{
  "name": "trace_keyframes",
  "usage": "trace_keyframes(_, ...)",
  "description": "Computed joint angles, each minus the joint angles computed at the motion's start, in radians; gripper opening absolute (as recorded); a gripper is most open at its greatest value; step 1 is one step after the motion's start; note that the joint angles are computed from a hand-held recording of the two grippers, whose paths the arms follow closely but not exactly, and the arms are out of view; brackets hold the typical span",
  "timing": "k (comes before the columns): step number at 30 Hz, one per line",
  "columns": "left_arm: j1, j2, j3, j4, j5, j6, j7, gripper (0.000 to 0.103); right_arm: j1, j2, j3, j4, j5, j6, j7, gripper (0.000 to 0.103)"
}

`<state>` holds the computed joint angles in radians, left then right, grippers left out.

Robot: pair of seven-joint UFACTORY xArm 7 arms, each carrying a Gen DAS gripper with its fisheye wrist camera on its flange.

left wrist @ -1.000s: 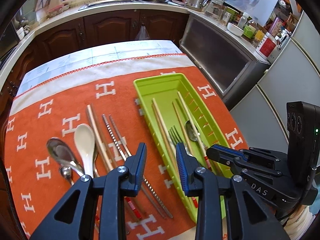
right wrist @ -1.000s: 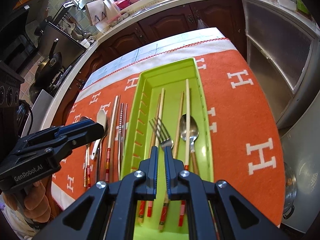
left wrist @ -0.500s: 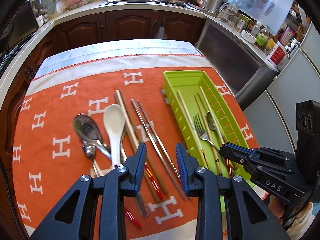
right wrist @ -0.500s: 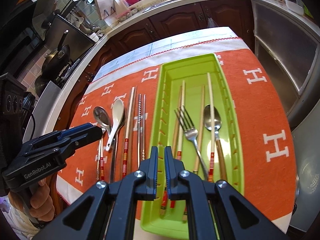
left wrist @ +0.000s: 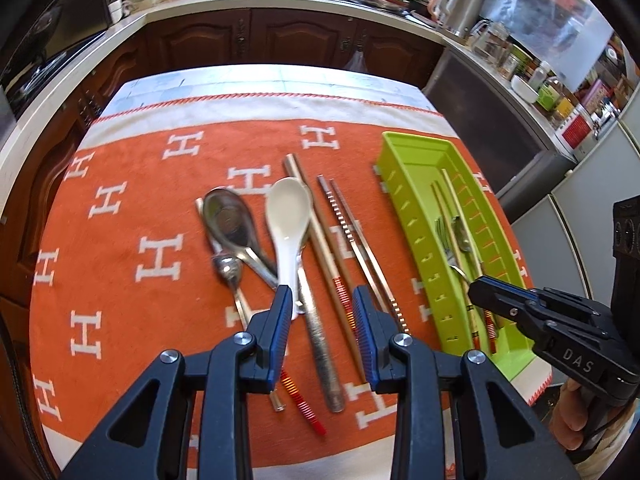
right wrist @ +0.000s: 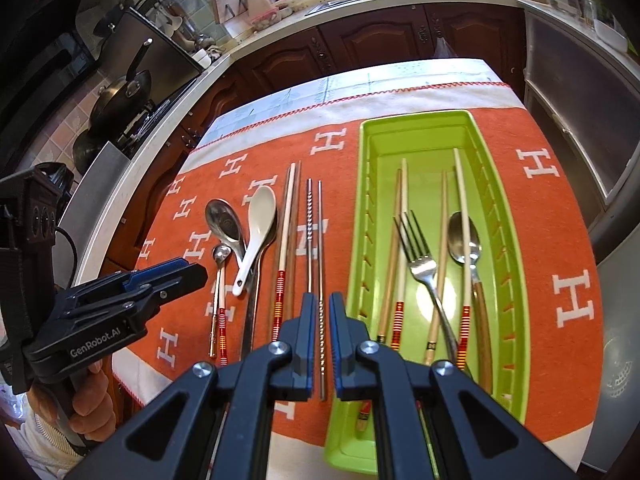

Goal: Organize utensils

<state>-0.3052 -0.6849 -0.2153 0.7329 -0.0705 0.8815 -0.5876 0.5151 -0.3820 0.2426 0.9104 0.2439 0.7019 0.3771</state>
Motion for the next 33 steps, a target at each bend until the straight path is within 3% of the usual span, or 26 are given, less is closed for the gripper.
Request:
trace_keyframes(24, 0.059, -0.12, 0.075, -0.187, -0.034, 0.011, 0.02, 0.033, 0.042, 0.14, 0.031, 0.112, 0.0, 0.008, -0.011, 0.007)
trace_keyframes(33, 0.035, -0.081, 0.139, -0.239, -0.12, -0.162, 0.1, 0.033, 0.055, 0.253, 0.032, 0.184, 0.05, -0.018, -0.031, 0.007)
